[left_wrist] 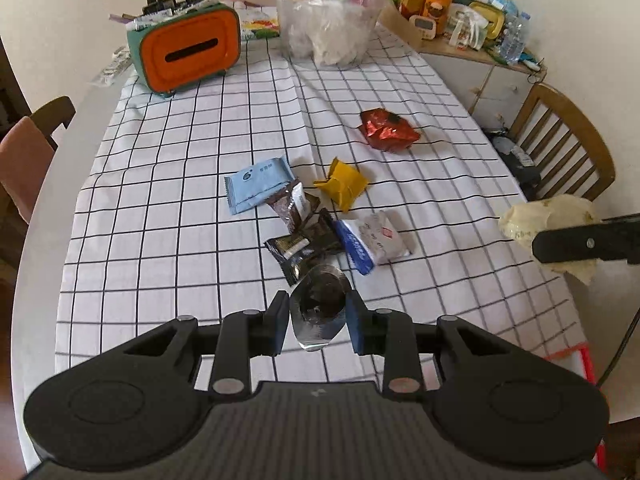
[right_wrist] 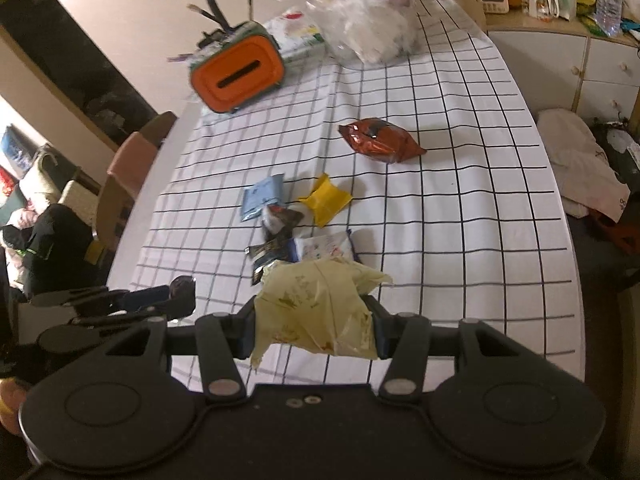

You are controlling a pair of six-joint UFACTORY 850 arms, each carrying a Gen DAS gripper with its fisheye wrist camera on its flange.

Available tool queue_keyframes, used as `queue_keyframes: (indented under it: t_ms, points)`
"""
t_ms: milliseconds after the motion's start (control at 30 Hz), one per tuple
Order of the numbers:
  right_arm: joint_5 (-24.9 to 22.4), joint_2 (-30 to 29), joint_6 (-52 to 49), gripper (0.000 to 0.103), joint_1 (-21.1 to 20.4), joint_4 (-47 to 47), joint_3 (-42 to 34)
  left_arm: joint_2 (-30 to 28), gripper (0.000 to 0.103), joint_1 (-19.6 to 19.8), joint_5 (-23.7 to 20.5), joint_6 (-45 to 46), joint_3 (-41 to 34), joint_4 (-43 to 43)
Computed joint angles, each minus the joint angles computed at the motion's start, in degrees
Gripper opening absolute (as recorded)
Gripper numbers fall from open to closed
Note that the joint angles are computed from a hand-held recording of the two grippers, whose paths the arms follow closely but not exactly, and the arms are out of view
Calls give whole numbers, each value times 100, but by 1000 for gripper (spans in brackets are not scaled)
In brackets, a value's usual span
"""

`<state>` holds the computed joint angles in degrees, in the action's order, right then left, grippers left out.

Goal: Organize snacks
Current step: 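Carry cream bag and dark candy into the white box and open both tools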

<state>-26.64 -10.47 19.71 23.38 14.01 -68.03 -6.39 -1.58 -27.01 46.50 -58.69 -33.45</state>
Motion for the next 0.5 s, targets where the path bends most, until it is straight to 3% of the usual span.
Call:
queue_keyframes:
  t_ms: [233, 500]
  points:
    - [60, 648, -211, 51, 194, 86, 511, 738, 29, -18, -205, -36, 508, 3]
    - [78, 1159, -221, 51, 430, 22, 1029, 1350, 29, -130, -520, -701, 1065, 507]
